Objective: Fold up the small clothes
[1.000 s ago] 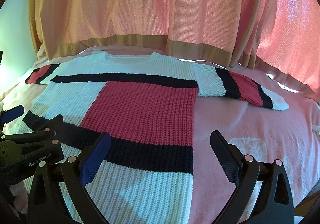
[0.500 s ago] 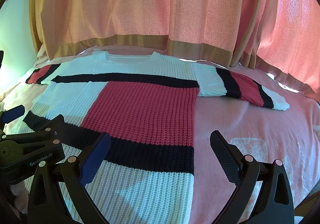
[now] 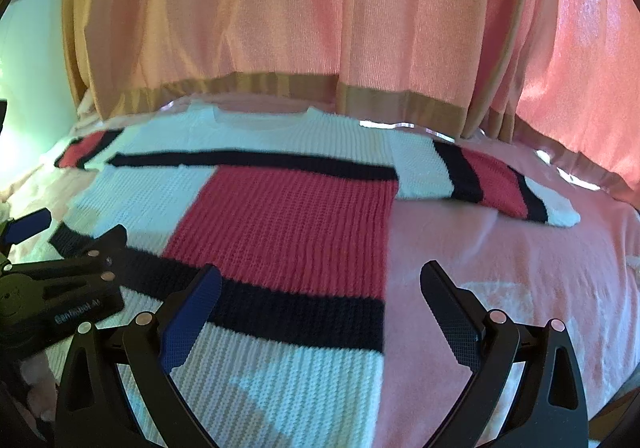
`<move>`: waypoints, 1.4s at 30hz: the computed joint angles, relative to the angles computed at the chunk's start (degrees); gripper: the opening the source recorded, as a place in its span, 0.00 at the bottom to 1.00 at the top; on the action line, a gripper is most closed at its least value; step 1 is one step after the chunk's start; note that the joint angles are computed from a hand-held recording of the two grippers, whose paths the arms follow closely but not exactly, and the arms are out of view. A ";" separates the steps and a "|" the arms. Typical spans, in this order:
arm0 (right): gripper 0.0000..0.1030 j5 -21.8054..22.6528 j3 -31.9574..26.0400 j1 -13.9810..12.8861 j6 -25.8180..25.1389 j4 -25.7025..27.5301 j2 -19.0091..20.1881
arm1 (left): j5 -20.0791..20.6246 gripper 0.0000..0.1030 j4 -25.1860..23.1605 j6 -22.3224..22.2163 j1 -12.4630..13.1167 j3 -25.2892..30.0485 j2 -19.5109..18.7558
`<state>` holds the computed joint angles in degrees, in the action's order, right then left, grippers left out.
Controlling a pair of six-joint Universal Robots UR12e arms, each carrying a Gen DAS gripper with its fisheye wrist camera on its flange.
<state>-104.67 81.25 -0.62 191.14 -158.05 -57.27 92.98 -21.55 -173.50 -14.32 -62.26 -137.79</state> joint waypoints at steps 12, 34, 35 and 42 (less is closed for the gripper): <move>0.95 5.41 2.39 -14.52 3.02 -7.37 -3.58 | -1.80 0.95 4.48 -6.81 0.58 14.41 -5.51; 0.08 20.68 0.77 -25.95 29.76 -12.81 6.26 | 2.12 0.95 -12.85 -6.36 -0.48 27.97 -13.93; 0.08 21.42 0.41 -25.65 29.34 -14.74 6.17 | 1.75 0.95 -13.04 -6.50 -0.44 28.05 -13.93; 0.08 35.14 -12.36 -19.64 19.59 -19.19 9.37 | 1.24 0.95 -11.43 -6.54 -0.12 26.39 -12.92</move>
<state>-69.53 68.89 -20.26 210.73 -177.23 -47.90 94.22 -32.98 -180.05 -14.44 -35.87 -150.71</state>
